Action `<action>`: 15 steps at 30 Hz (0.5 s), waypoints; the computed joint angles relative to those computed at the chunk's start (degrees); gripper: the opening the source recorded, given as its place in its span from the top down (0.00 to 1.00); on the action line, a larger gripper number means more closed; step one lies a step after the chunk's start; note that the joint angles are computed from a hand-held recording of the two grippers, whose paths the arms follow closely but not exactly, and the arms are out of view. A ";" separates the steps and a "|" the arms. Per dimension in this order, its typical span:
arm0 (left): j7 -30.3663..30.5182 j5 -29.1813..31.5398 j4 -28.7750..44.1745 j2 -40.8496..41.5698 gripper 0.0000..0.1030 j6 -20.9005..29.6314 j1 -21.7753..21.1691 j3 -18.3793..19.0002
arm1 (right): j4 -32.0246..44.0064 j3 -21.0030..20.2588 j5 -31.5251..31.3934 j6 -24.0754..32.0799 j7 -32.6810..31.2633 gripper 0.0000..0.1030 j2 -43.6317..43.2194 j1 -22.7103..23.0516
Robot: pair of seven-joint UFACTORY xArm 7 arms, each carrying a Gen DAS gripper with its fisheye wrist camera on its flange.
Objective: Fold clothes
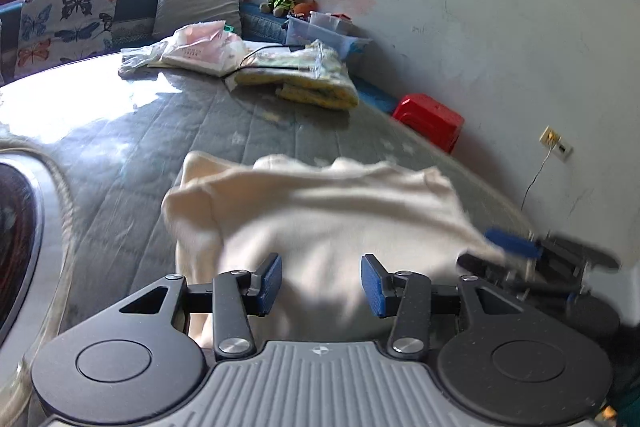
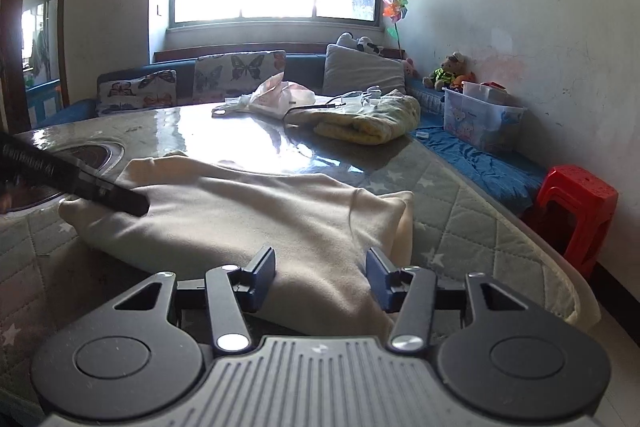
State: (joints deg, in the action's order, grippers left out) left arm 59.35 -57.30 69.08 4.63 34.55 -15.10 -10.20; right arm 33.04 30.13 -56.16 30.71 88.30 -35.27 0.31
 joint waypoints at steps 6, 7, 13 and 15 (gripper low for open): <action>3.33 -2.12 -3.50 -1.95 0.54 -2.94 -0.68 0.02 | 3.18 2.20 -3.89 -0.25 1.76 0.45 2.78 -1.37; 3.30 -2.05 -3.58 -2.07 0.52 -2.88 -0.80 0.11 | 3.97 2.48 -5.08 -0.31 2.21 0.45 3.82 -1.48; 0.76 -0.55 -4.58 -3.78 0.47 -2.73 -1.45 0.61 | 5.90 0.90 -6.13 3.64 2.33 0.44 7.31 3.05; 0.30 0.22 -5.20 -4.57 0.43 -3.31 -2.00 0.60 | 6.31 0.20 -7.16 4.25 3.56 0.41 7.70 4.27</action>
State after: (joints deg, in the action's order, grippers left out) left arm 59.66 -57.08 63.87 0.06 31.24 -17.10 -9.61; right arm 39.34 30.33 -63.32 34.95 91.86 -27.57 4.59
